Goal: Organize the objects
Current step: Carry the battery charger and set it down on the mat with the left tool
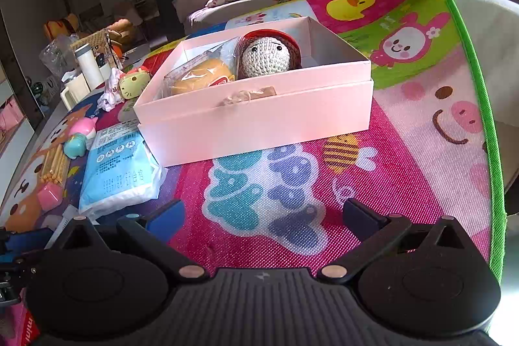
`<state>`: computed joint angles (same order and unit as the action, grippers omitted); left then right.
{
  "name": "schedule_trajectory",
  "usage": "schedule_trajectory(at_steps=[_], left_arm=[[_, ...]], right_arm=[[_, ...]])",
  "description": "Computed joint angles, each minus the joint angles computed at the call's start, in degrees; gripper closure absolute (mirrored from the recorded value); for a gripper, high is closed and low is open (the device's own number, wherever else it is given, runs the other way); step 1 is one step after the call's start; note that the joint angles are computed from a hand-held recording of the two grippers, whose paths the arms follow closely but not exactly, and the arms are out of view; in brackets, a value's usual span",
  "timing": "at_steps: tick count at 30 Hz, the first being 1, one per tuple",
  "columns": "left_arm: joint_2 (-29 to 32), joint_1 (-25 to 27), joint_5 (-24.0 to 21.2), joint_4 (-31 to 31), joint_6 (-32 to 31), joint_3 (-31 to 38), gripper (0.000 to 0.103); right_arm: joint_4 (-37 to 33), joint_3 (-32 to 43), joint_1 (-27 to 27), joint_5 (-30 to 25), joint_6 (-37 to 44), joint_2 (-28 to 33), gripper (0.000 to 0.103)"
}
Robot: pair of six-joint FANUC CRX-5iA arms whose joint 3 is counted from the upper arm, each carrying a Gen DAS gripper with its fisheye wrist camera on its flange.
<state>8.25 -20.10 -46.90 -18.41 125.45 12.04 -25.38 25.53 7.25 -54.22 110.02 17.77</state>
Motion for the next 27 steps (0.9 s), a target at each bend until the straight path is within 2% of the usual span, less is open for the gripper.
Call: schedule_trajectory(at_steps=[3, 7, 10, 15, 18, 19, 22, 25, 27], left_arm=[[1.8, -0.7, -3.8, -0.6, 0.8, 3.3, 0.05], [3.0, -0.4, -6.3, 1.5, -0.8, 5.3, 0.052], [3.0, 0.6, -6.5, 3.9, -1.7, 5.3, 0.053], [1.9, 2.3, -3.8, 10.1, -2.3, 3.4, 0.055], [4.3, 0.7, -7.8, 8.0, -2.7, 7.2, 0.054], [4.8, -0.2, -8.3, 5.9, -2.2, 8.0, 0.05], [6.8, -1.9, -10.8, 2.8, -2.6, 11.4, 0.049], [9.0, -2.7, -13.1, 2.8, -5.1, 14.4, 0.052], [9.2, -2.0, -12.1, 4.6, -5.4, 14.2, 0.052]], right_arm=[[-1.5, 0.4, -0.6, -0.6, 0.8, 0.1, 0.0], [-4.4, 1.5, -1.8, -2.1, 2.1, 0.5, 0.0], [-4.6, 1.6, -1.9, -2.2, 2.0, 0.6, 0.0], [-4.8, 1.7, -2.0, -2.3, 2.0, 0.7, 0.0], [-4.8, 1.7, -2.0, -2.3, 2.0, 0.7, 0.0], [-4.8, 1.7, -2.0, -2.3, 2.0, 0.7, 0.0], [-5.1, 1.8, -2.1, -2.4, 2.0, 0.7, 0.0], [-5.4, 1.9, -2.2, -2.4, 2.0, 0.7, 0.0], [-5.8, 2.0, -2.3, -2.6, 2.0, 0.8, 0.0]])
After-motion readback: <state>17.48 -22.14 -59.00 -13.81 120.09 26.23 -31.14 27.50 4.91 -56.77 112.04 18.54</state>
